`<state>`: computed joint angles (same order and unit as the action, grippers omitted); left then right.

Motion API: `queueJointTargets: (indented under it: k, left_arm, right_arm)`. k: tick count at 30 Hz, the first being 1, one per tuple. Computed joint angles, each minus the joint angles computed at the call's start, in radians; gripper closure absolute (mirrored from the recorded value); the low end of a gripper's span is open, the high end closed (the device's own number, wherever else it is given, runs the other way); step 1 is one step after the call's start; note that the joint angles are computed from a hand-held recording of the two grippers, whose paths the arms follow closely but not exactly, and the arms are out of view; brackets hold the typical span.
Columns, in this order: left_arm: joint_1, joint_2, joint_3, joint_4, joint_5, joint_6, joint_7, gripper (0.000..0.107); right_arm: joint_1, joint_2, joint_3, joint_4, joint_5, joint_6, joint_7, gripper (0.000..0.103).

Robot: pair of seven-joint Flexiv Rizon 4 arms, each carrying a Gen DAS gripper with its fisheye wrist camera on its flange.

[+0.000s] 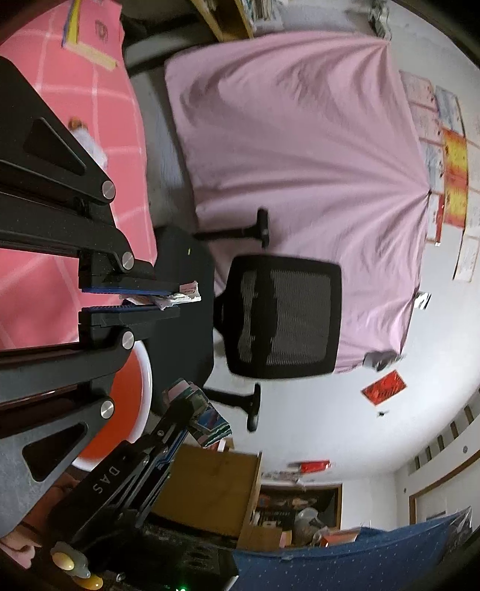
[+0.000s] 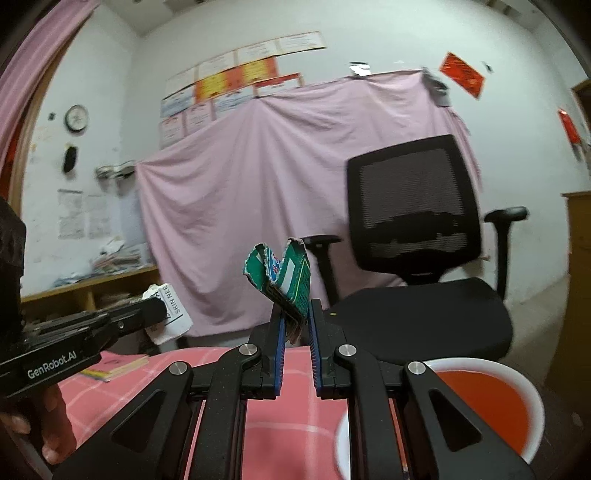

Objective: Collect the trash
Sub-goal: 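Carry both packets over the orange bucket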

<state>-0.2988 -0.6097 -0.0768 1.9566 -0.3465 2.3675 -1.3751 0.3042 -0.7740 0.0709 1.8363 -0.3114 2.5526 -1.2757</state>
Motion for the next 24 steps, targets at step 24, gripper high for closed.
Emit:
queueJointTargets:
  k: [24]
  left_arm:
    - [0.08,-0.119,-0.112,-0.288,0.149,-0.411,-0.135,0.103]
  right_arm:
    - [-0.078,-0.008,-0.013,-0.027,0.07,-0.193,0.13,0.076]
